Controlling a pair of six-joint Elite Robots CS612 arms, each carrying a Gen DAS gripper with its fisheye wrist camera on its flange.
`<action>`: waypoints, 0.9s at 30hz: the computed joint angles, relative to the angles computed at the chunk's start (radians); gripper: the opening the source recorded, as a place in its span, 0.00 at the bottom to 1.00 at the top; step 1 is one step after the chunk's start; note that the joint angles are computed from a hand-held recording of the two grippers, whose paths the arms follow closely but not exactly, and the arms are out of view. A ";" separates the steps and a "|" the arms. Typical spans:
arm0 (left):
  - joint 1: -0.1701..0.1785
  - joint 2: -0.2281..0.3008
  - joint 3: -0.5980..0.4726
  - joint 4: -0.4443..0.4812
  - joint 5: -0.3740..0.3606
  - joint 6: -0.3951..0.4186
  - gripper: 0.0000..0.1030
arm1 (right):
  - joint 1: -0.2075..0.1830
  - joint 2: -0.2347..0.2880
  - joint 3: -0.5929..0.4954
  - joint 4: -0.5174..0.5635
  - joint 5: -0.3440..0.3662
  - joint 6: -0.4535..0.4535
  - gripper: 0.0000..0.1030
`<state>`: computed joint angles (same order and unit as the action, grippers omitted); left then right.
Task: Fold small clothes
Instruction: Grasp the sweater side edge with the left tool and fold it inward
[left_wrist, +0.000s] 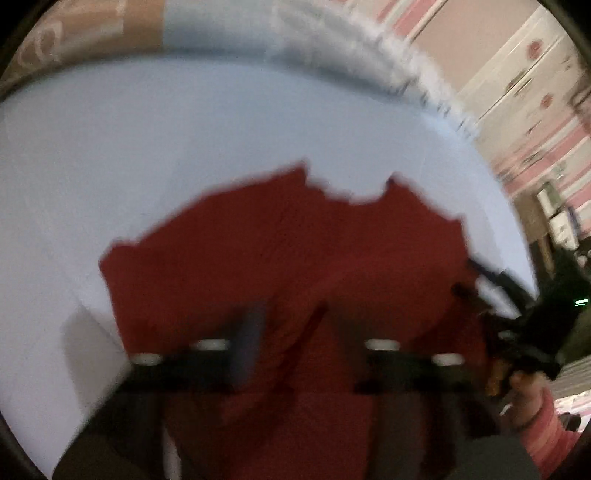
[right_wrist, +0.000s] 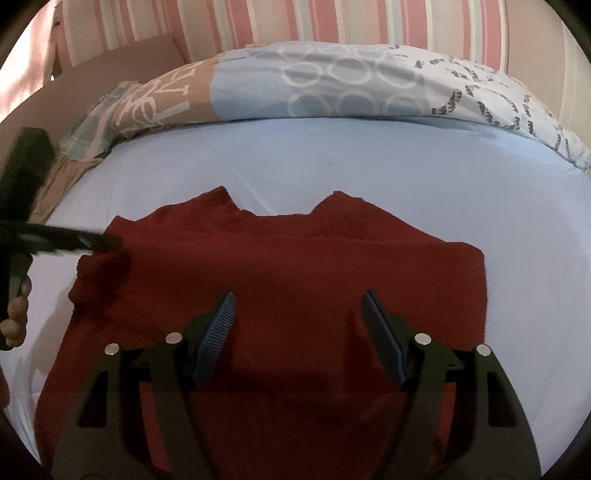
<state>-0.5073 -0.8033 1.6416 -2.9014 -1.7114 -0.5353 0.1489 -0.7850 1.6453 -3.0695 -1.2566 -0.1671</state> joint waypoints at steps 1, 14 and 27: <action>-0.005 0.003 -0.006 0.033 0.007 0.015 0.25 | 0.001 -0.001 0.001 -0.001 -0.002 -0.005 0.70; -0.154 -0.027 0.093 -0.226 0.612 0.238 0.12 | -0.005 0.002 0.004 -0.015 -0.012 0.023 0.70; -0.023 -0.069 0.189 -0.309 0.252 -0.143 0.71 | -0.004 0.004 -0.001 0.024 0.020 -0.030 0.70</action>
<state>-0.5305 -0.8726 1.8308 -3.2101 -1.4598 -0.6787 0.1453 -0.7807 1.6443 -3.0452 -1.2369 -0.1966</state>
